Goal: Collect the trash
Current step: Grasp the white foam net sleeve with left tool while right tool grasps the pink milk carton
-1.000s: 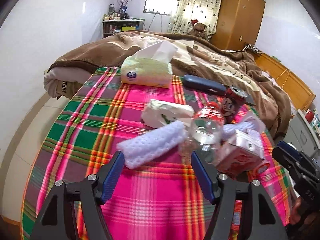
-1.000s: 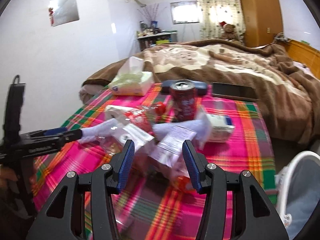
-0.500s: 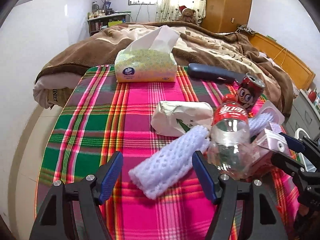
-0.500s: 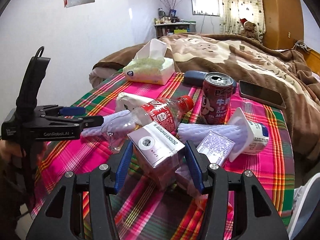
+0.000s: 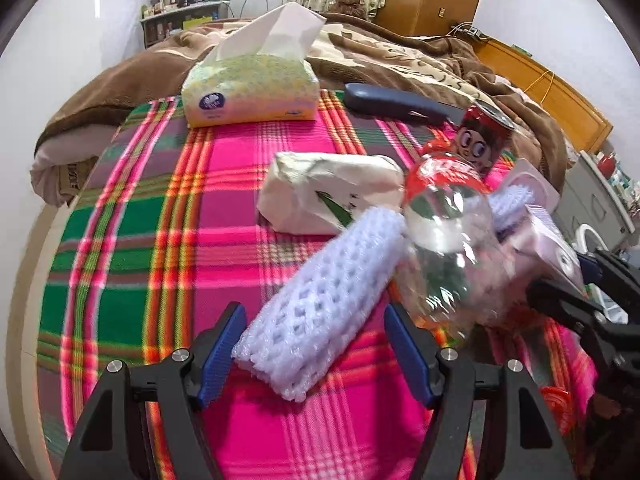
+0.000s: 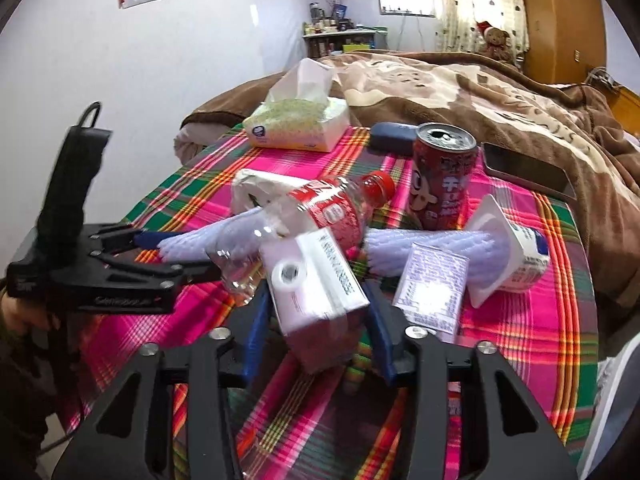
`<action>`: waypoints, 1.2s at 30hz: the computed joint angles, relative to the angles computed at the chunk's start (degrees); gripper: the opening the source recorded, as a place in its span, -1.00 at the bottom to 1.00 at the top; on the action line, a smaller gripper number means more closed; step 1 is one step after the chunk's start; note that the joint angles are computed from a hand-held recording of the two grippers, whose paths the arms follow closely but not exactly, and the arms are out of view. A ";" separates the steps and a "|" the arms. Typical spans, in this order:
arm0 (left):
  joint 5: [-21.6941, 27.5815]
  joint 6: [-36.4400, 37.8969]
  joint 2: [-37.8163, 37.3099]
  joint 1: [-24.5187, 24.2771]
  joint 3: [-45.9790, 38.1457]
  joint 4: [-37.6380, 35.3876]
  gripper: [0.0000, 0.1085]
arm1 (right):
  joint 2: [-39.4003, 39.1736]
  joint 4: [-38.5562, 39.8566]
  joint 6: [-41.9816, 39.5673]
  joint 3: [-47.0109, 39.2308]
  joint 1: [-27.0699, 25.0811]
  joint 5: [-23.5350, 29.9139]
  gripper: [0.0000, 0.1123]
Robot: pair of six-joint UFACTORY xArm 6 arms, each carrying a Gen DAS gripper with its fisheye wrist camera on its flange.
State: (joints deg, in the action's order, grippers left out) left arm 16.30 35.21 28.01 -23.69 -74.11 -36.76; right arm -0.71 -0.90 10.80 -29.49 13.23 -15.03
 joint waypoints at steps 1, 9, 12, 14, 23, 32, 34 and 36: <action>0.55 1.27 -0.53 -0.18 0.51 -1.48 0.30 | -0.06 -0.09 0.20 0.05 -0.01 0.02 -0.23; -0.53 -0.26 0.51 0.10 -0.62 1.10 0.30 | 0.16 10.25 -8.04 -0.25 2.98 0.21 -0.23; -1.70 -4.74 1.90 0.46 -1.96 5.95 0.30 | 0.26 8.20 -6.10 -0.17 2.42 -0.04 -0.23; -1.15 -5.38 2.77 0.49 -3.13 7.28 0.30 | 0.27 7.67 -5.75 -0.15 2.25 -0.05 -0.23; -1.27 -8.59 4.53 0.15 -5.35 15.75 0.05 | 0.40 4.23 -2.70 0.03 1.18 -0.48 -0.23; -1.57 -6.22 3.00 -0.13 -3.50 11.24 -0.30 | 0.22 1.79 -0.22 0.70 0.60 -1.37 -0.23; -1.71 -5.56 2.39 -0.21 -2.81 9.38 -0.37 | 0.34 5.47 -2.85 0.79 1.67 -1.83 -0.24; -2.74 -6.09 1.50 -0.34 -1.50 8.86 -0.44 | 0.02 5.48 -2.50 1.08 1.77 -1.91 -0.24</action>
